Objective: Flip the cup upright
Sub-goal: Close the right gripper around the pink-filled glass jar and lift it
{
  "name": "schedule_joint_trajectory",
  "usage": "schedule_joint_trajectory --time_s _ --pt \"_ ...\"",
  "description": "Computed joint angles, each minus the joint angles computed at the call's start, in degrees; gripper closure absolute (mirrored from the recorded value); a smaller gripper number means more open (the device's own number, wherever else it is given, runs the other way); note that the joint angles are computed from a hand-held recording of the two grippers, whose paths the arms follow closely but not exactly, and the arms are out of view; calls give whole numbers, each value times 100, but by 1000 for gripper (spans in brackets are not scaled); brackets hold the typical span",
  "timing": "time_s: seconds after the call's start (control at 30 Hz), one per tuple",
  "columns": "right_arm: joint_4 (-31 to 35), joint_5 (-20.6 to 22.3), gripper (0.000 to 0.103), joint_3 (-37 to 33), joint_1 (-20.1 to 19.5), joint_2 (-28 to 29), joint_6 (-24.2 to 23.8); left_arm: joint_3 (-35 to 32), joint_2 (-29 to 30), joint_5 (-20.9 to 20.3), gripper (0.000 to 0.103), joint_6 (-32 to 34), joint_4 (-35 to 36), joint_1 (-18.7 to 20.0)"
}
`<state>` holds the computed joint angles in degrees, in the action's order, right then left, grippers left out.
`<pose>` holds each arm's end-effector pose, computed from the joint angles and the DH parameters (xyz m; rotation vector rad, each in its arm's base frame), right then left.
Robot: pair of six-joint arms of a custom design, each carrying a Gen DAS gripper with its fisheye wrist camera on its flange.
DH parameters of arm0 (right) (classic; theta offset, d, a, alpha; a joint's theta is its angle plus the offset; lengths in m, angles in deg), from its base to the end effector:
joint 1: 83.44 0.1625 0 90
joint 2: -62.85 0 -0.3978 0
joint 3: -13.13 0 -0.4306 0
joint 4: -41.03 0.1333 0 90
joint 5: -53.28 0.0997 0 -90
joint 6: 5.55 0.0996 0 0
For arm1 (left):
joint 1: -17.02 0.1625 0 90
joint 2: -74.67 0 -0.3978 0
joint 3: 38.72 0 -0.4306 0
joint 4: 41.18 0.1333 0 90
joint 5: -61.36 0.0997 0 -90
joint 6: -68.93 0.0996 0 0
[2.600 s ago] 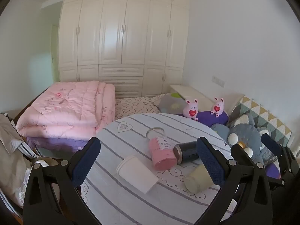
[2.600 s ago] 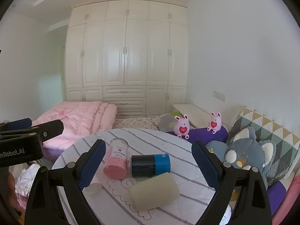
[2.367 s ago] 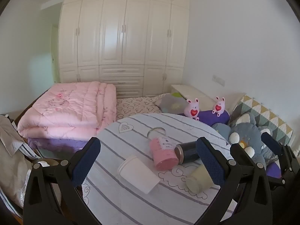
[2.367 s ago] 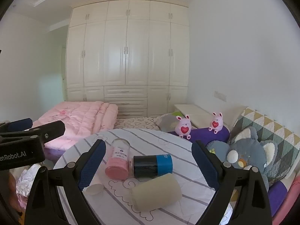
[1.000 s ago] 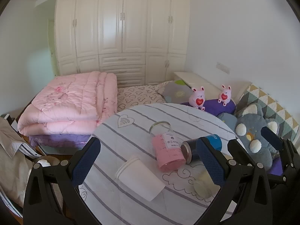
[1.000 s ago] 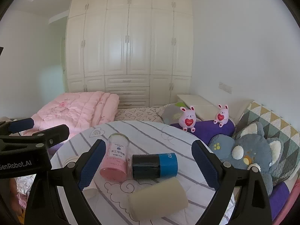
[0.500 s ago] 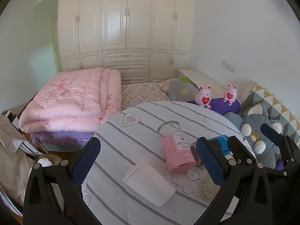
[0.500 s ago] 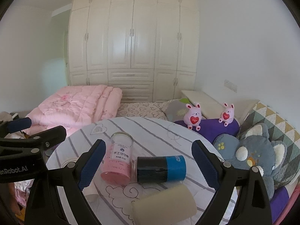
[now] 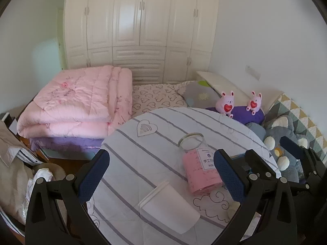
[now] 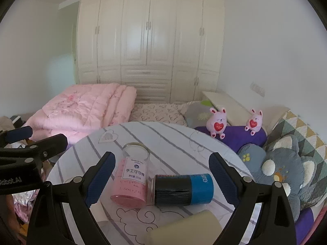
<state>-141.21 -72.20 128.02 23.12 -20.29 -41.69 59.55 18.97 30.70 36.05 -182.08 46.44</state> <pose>0.2244 -0.4897 0.3777 0.5923 -2.0954 1.1135 -0.4563 -0.5087 0.1640 0.4597 2.2649 -1.0731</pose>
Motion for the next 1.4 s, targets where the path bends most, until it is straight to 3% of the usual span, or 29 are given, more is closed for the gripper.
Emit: schedule_joint_trajectory --time_s 0.43,0.67,0.77,0.9,1.3,1.4 --pt "828 -168 9 -376 -76 280 138 -48 -22 -133 0 -86 111 187" --pt "1699 -231 9 -776 -51 566 421 -233 80 -213 0 96 123 292" --pt "2255 -402 9 -1102 -34 822 679 -387 184 -170 0 172 143 385" --pt "3343 -172 9 -1580 -185 1036 1383 -594 317 -264 0 251 212 556" --pt "5227 -184 9 -2716 -462 1853 2411 -932 600 -391 0 396 229 924" --pt "5409 -280 9 -2857 -487 1971 2507 -942 628 -454 0 413 180 981"
